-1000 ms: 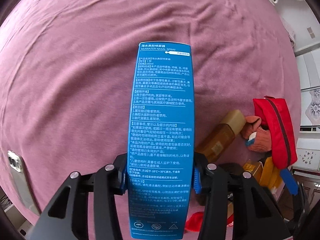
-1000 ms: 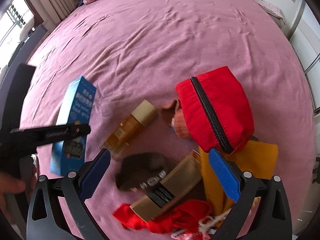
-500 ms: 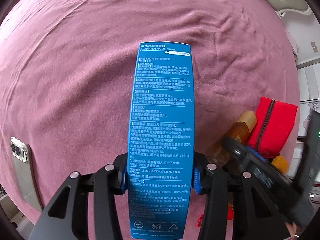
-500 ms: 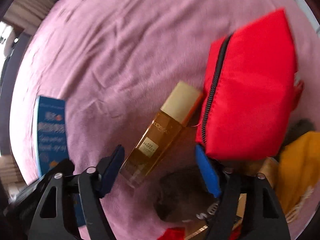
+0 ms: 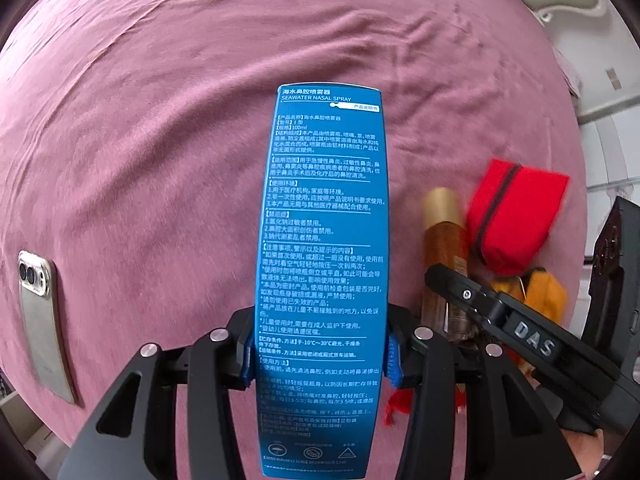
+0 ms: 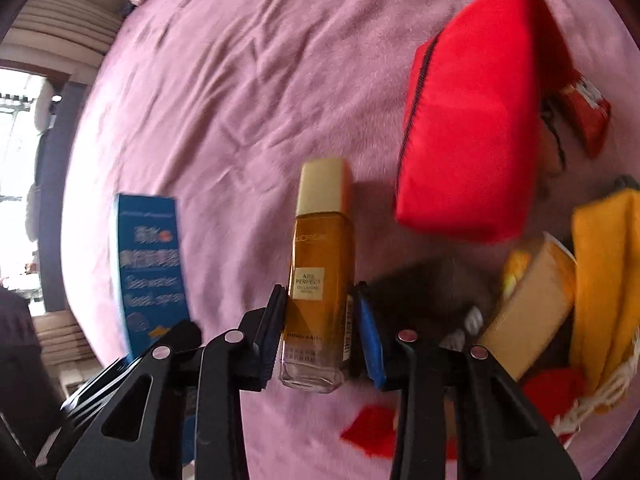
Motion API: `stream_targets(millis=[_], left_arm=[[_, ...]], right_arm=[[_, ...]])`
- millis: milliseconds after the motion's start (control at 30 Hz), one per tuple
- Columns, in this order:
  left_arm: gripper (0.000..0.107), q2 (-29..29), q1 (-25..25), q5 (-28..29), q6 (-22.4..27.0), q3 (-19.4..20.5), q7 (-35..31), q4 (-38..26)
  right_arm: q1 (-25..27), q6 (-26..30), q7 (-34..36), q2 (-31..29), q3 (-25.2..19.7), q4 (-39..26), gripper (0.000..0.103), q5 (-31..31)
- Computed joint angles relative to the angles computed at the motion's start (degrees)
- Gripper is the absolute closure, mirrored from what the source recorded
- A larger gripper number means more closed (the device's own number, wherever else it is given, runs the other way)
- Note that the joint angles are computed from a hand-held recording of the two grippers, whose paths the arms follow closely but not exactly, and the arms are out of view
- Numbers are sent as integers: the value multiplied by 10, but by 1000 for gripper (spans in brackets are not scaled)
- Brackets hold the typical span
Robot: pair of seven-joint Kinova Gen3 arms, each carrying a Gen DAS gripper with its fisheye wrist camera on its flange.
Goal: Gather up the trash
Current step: 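Carry the blue box and gold bottle over the yellow bin with both tools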
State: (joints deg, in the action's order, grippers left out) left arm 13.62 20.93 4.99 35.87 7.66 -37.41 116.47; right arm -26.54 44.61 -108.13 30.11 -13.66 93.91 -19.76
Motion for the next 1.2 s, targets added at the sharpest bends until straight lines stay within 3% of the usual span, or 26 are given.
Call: stream_targets(millis=[133,200,267,433,600,767,867,967,1033,1200], left_arm=[[61,-9,-35,-40,7,84,56,-4],[61,-12,-28,-45,16,101,69,-13],[61,-10,-2,-37,24,92,71,-24],[61,-8,115,-13,44,23,77,-58],[61,11,227,-19,71,-27,102,-115],[61,46,300,-37,97,-36,131,-197],[61,80,320,-69,114,-14,157,-259],[61,120,357,-63,151,-28,151,-334],[61,154,357,-79,171,-3,157,-387],[61,246,336,-167,213,116,188,-520]], right_arm=[[38,-7,45,-48,-20,52,70,-36],[50,-13,67,-76,-26,84,71,-58],[70,-13,96,-102,-27,115,71,-88],[76,-9,116,-172,-2,171,72,-114],[116,-1,173,-260,31,244,72,-173],[159,57,224,-362,107,292,71,-180],[192,99,252,-406,156,305,71,-154],[237,143,294,-434,215,313,71,-130],[270,170,325,-443,253,312,71,-115],[361,224,424,-436,347,299,71,-80]])
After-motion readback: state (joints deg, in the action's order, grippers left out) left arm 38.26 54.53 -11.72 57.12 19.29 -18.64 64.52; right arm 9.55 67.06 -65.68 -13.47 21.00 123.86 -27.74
